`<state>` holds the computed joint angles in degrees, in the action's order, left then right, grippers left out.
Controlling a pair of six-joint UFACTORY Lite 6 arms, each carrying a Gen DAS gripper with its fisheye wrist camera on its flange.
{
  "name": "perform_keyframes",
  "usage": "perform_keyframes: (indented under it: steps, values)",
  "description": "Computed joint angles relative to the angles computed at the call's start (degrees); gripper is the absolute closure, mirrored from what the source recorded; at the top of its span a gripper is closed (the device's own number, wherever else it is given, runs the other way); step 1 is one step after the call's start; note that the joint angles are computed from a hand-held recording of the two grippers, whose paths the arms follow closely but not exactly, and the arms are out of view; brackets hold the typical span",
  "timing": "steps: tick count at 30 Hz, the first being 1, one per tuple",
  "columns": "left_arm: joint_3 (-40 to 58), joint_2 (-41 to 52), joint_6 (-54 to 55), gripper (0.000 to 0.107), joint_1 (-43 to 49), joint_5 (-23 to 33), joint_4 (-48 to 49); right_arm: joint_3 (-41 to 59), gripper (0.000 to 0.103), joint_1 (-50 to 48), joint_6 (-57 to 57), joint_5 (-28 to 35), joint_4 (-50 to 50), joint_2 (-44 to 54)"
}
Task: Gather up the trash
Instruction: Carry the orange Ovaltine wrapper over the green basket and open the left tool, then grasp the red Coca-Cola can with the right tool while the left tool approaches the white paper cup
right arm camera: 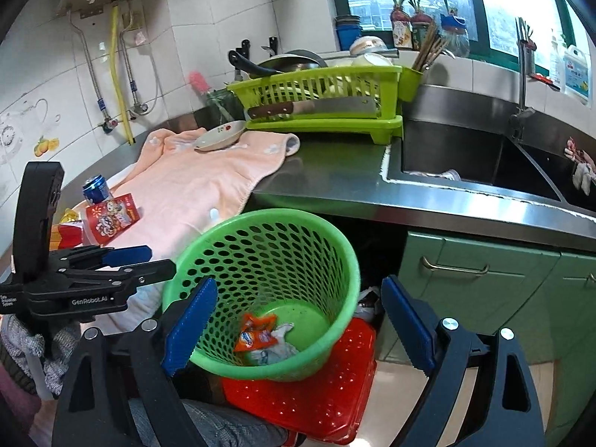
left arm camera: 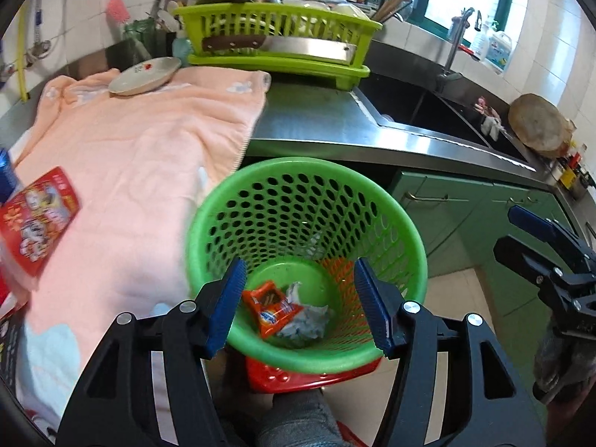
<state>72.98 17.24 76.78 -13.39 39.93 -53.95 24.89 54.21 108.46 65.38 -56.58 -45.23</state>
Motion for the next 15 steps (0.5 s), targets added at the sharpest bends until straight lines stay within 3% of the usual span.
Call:
perform_keyframes:
  steps: [15]
  values:
    - [-5.3, -11.0, 5.5, 0.044, 18.9, 7.8, -0.5, 14.4, 0.016, 5.8, 3.4, -4.4, -5.6, 18.7]
